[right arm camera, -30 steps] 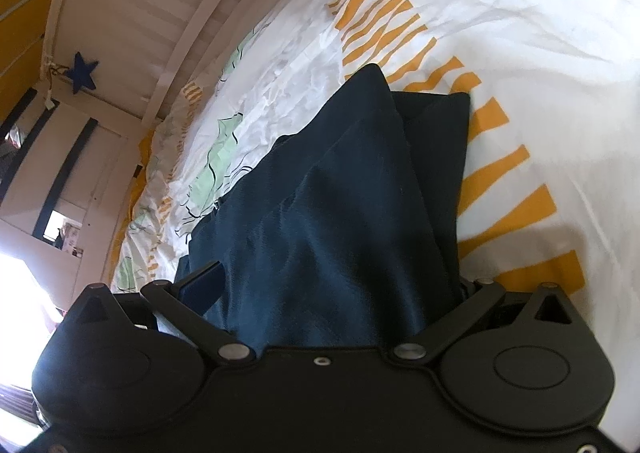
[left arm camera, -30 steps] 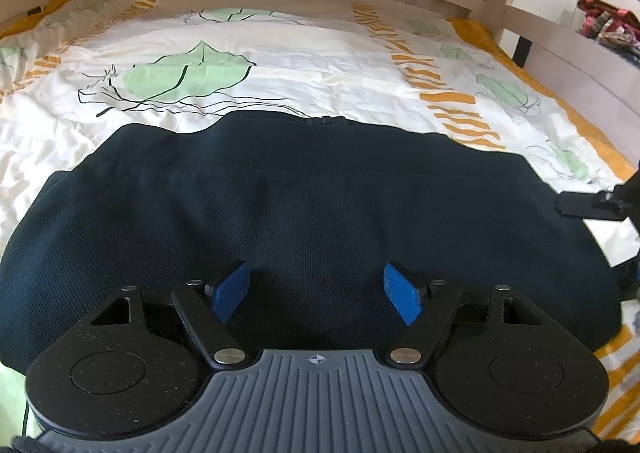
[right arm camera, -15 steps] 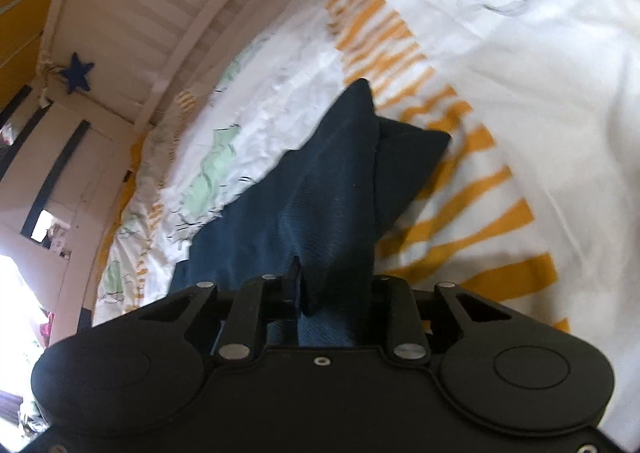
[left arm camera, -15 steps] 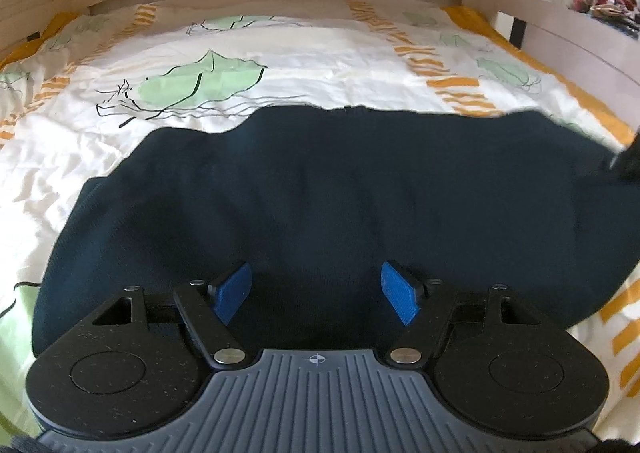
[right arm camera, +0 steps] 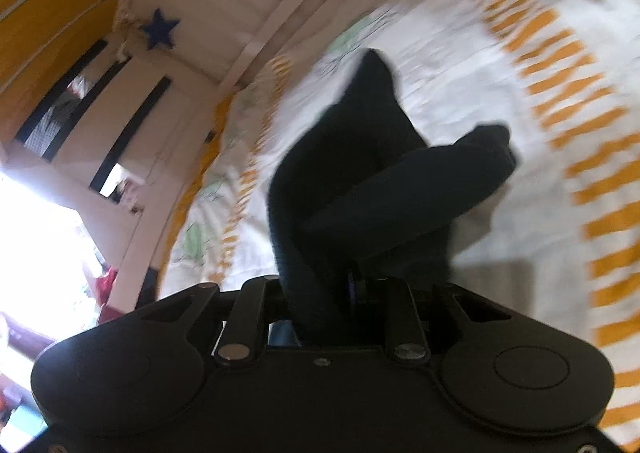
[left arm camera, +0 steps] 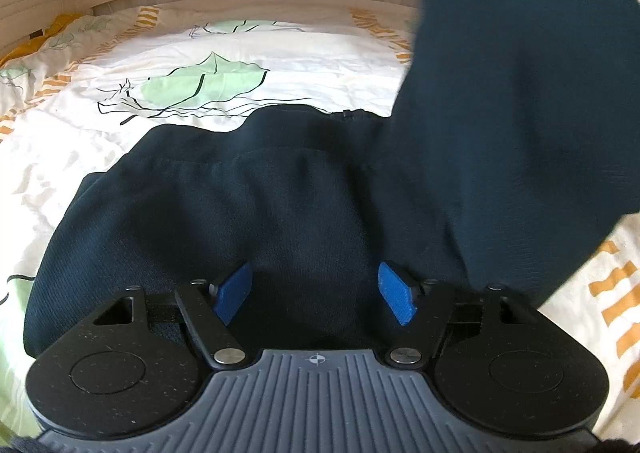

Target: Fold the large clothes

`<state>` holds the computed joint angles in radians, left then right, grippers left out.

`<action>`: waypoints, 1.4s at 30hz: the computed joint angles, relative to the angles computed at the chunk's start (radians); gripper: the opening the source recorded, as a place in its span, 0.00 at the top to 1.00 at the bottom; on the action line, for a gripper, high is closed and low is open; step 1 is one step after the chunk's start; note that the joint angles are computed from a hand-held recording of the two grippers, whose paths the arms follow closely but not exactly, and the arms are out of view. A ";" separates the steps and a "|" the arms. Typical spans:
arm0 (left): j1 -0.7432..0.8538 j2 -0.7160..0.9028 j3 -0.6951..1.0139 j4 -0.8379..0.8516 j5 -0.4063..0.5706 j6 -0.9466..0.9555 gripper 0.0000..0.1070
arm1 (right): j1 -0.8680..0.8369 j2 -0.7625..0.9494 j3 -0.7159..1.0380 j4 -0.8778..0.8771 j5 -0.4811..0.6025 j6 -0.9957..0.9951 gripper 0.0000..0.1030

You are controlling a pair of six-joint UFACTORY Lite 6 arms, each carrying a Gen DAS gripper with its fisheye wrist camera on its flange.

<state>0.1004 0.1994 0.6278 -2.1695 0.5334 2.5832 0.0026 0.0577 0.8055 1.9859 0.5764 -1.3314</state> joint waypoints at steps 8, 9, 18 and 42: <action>0.128 -0.100 -0.043 0.314 0.035 -0.193 0.46 | 0.207 0.428 0.481 -0.240 -0.080 0.233 0.67; 0.154 -0.132 -0.062 0.366 0.051 -0.219 0.46 | 0.221 0.473 0.536 -0.292 -0.080 0.282 0.65; 0.368 -0.295 -0.133 0.782 0.163 -0.460 0.46 | 0.302 0.810 0.964 -0.685 -0.028 0.673 0.48; 0.330 -0.363 0.030 0.693 0.371 -0.439 0.46 | 0.140 0.141 0.290 -0.060 -0.030 -0.069 0.18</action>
<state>0.4303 -0.1638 0.6575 -1.4768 0.9046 2.1441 0.1427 0.1982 1.0951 1.9262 0.5459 -1.4003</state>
